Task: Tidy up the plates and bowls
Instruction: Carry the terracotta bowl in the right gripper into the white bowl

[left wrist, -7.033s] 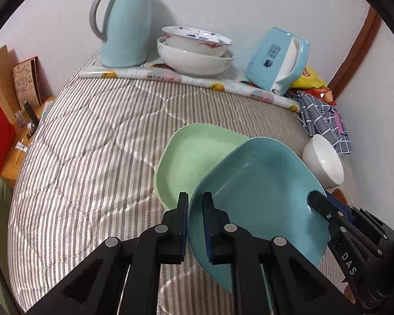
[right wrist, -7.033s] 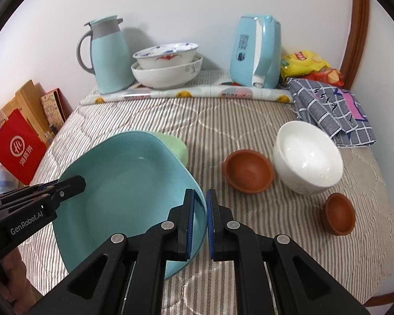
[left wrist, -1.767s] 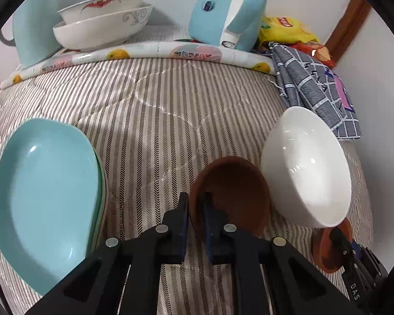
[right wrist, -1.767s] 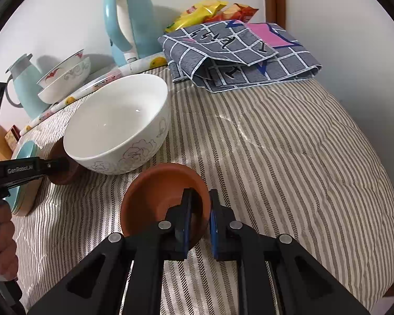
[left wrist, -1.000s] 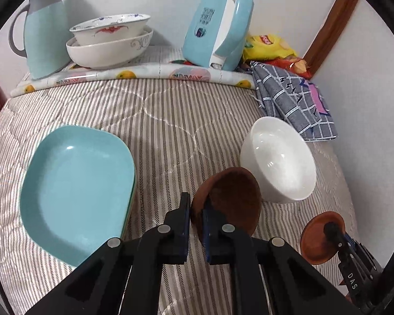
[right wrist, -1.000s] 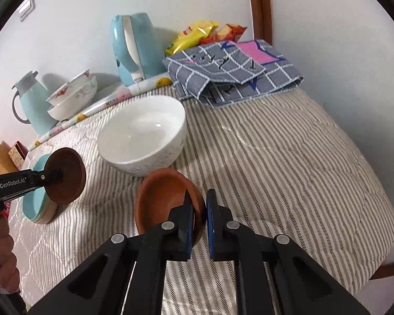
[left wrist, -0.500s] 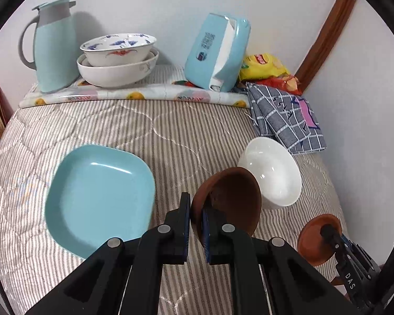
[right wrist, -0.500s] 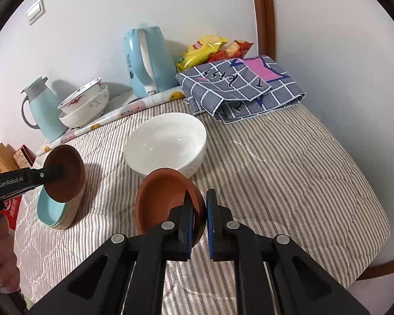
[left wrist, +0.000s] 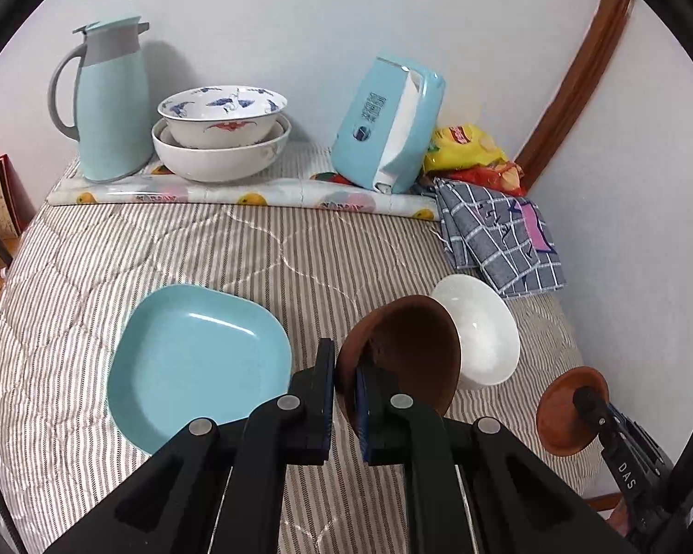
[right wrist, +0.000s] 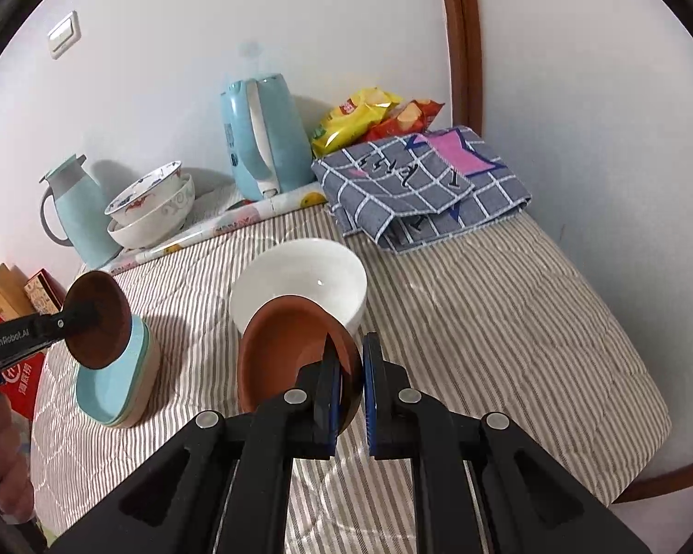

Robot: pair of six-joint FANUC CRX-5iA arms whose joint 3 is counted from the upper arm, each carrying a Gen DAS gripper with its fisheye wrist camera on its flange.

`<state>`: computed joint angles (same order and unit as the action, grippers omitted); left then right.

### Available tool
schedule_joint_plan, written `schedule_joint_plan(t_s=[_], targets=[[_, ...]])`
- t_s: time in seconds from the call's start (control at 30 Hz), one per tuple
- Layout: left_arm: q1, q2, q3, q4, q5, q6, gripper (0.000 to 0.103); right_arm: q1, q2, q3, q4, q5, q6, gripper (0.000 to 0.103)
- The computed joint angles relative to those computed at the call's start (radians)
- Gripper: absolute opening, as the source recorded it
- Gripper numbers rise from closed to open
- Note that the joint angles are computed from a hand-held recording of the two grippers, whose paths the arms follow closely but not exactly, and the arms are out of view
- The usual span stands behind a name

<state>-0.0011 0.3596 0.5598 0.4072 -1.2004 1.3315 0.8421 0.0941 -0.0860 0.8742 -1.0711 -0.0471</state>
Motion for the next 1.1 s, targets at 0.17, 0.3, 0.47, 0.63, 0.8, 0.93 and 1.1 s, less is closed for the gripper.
schedule_joint_plan(t_s=[0.17,0.3,0.47,0.63,0.8,0.93,1.1], targets=[[0.011,0.008,0.013,-0.005,0.008,0.024,0.008,-0.023,0.022,0.040,-0.007,0.008,0.049,0.009],[0.020,0.026,0.039,-0.014,0.006,0.042,0.008,-0.042,0.051,0.086,-0.019,-0.003,0.089,0.009],[0.026,0.065,0.093,-0.023,-0.008,0.070,0.008,-0.063,0.079,0.125,-0.026,0.010,0.120,0.009],[0.025,0.097,0.135,-0.026,-0.016,0.079,0.008,-0.091,0.124,0.182,-0.064,0.029,0.174,0.009],[0.023,0.134,0.176,-0.037,-0.024,0.084,0.009,-0.117,0.185,0.254,-0.117,0.031,0.252,0.009],[0.023,0.162,0.203,-0.050,-0.036,0.099,0.008,-0.136,0.233,0.309,-0.167,0.025,0.316,0.009],[0.027,0.195,0.240,-0.055,-0.044,0.121,0.009,-0.157,0.279,0.365,-0.222,0.015,0.375,0.009]])
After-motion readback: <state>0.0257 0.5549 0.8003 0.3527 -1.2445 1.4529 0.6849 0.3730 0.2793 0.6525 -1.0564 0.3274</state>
